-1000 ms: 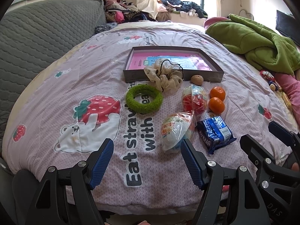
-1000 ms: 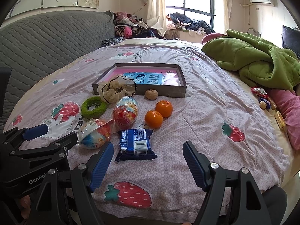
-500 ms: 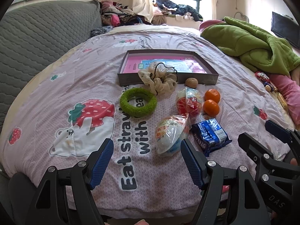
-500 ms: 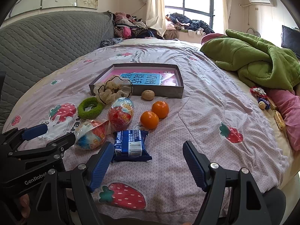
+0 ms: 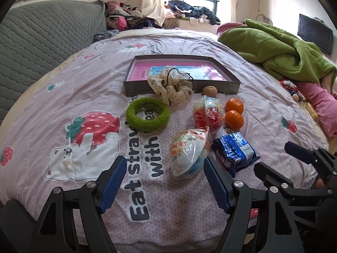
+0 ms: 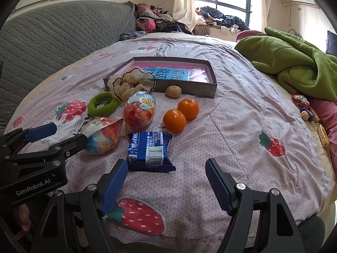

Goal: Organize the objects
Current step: 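Move left tool toward white wrapped egg while right tool approaches blue snack packet, then close left tool on white wrapped egg while right tool grasps blue snack packet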

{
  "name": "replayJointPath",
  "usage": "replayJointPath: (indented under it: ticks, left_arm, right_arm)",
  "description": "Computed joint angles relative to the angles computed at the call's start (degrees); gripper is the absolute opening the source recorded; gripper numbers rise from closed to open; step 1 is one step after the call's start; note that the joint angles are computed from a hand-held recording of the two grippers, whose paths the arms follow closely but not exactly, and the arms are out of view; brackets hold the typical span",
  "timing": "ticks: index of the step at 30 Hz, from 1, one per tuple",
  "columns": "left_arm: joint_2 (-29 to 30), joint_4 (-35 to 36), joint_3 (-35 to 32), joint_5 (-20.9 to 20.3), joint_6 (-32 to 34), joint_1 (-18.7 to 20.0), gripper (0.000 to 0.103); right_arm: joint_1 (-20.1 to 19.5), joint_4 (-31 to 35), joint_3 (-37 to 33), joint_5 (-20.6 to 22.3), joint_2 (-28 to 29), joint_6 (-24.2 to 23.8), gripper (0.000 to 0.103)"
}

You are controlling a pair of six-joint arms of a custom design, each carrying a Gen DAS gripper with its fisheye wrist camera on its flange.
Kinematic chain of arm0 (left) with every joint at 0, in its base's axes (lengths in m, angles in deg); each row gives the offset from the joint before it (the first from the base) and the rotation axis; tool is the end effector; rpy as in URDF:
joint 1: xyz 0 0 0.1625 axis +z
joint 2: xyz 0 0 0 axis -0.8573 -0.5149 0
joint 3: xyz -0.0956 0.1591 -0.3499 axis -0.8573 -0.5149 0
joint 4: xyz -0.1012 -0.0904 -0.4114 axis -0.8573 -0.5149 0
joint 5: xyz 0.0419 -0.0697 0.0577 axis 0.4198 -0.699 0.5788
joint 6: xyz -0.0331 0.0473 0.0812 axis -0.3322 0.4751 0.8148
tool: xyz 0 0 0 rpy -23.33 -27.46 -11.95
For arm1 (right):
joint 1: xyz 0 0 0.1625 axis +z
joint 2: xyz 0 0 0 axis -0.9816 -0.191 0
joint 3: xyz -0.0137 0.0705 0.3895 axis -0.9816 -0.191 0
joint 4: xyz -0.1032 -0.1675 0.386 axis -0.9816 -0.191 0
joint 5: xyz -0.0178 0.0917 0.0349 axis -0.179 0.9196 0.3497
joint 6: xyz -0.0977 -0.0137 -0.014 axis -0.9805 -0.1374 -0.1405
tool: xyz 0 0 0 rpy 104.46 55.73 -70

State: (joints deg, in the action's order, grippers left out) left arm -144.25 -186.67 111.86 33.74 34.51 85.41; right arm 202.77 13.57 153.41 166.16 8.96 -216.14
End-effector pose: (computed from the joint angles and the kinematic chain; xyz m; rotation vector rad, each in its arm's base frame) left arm -0.2348 -0.3309 0.1200 1.0579 2.4065 -0.6069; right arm 0.2074 -0.2360 0.1360 -0.0130 -2.0653 0.9962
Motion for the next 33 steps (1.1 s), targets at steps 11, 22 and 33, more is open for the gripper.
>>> replayJointPath:
  ticks: [11, 22, 33]
  left_arm:
    - [2.74, -2.00, -1.74, -3.76, 2.34, 1.57, 0.076]
    - [6.24, -1.96, -4.99, -7.60, 5.68, 4.95, 0.076]
    - [9.50, 0.29, -7.82, -11.20, 7.44, 8.30, 0.076]
  right_arm:
    - [-2.91, -2.20, 1.53, -3.30, -0.80, -3.83, 0.076]
    - [-6.41, -7.05, 2.16, -7.48, -1.73, -9.62, 0.076]
    - [-8.37, -10.76, 1.16, -7.66, -0.09, -12.94, 0.076]
